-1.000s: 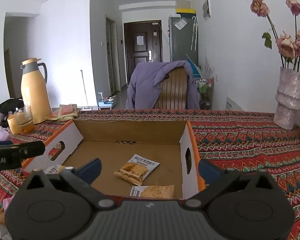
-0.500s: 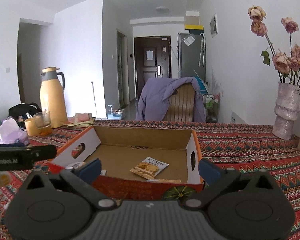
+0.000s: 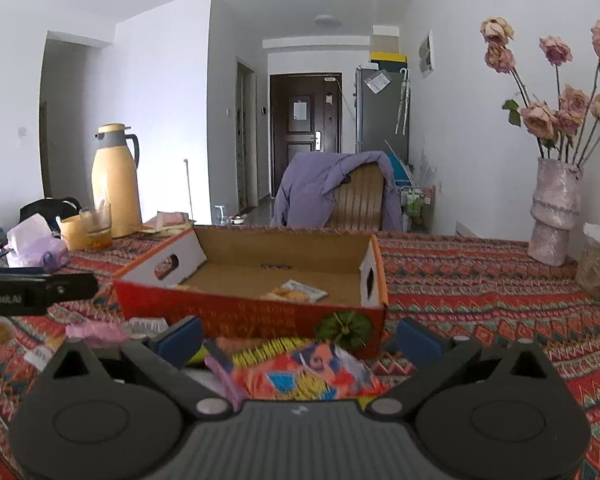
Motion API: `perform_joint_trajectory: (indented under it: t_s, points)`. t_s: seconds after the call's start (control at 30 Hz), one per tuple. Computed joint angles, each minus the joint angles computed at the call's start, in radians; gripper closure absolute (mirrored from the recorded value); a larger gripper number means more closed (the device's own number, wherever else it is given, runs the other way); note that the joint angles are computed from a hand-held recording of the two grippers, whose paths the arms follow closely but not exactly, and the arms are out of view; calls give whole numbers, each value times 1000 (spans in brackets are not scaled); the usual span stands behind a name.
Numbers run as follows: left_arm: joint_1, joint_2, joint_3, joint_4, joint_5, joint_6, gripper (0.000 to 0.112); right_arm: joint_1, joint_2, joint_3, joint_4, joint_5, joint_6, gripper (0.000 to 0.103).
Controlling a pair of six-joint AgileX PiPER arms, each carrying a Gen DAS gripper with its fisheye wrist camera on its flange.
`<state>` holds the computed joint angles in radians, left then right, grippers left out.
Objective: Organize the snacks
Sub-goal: 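Withdraw both tools from the box back over the snack heap, then grasp the white-and-green bar packet with the right tool while the left tool grasps a pumpkin-seed oat crisp packet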
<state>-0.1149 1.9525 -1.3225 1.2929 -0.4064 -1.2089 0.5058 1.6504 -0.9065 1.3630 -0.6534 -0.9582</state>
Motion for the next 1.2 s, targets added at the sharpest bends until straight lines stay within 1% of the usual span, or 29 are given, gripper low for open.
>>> perform_joint_trajectory:
  t_s: [0.2, 0.33, 0.5, 0.6, 0.63, 0.67, 0.73, 0.83, 0.87, 0.9, 1.0, 1.1, 1.13, 1.17, 1.2]
  points:
    - [34, -5, 59, -10, -5, 34, 9, 13, -11, 57, 62, -17, -34, 0]
    - [61, 3, 74, 26, 0, 1, 9, 12, -14, 87, 111, -8, -68, 0]
    - [86, 10, 74, 83, 0, -63, 9, -36, -11, 109, 192, 71, -130, 0]
    - [87, 6, 81, 79, -5, -54, 9, -66, 10, 101, 242, 101, -164, 1]
    - [86, 4, 84, 77, -8, -49, 9, -75, 17, 99, 245, 109, -163, 5]
    - [85, 3, 87, 72, -10, -43, 9, -85, 26, 96, 247, 116, -158, 13]
    - [82, 3, 90, 73, -12, -40, 9, -106, 44, 85, 268, 128, -171, 24]
    - [77, 2, 90, 83, -8, -46, 9, -142, 61, 74, 263, 165, -163, 30]
    - [77, 2, 91, 82, -8, -46, 9, -150, 66, 73, 257, 173, -157, 37]
    - [76, 2, 90, 81, -6, -47, 9, -159, 69, 72, 253, 183, -154, 41]
    - [71, 5, 84, 96, 7, -68, 9, -176, 70, 82, 200, 199, -95, 43]
    - [67, 11, 73, 127, 16, -103, 9, -172, 78, 73, 218, 186, -125, 46]
    - [67, 13, 69, 137, 17, -115, 9, -170, 77, 78, 200, 188, -114, 51]
    - [65, 14, 66, 144, 20, -123, 9, -171, 73, 84, 177, 196, -98, 61]
    - [64, 15, 65, 148, 22, -127, 9, -168, 71, 85, 175, 193, -97, 65]
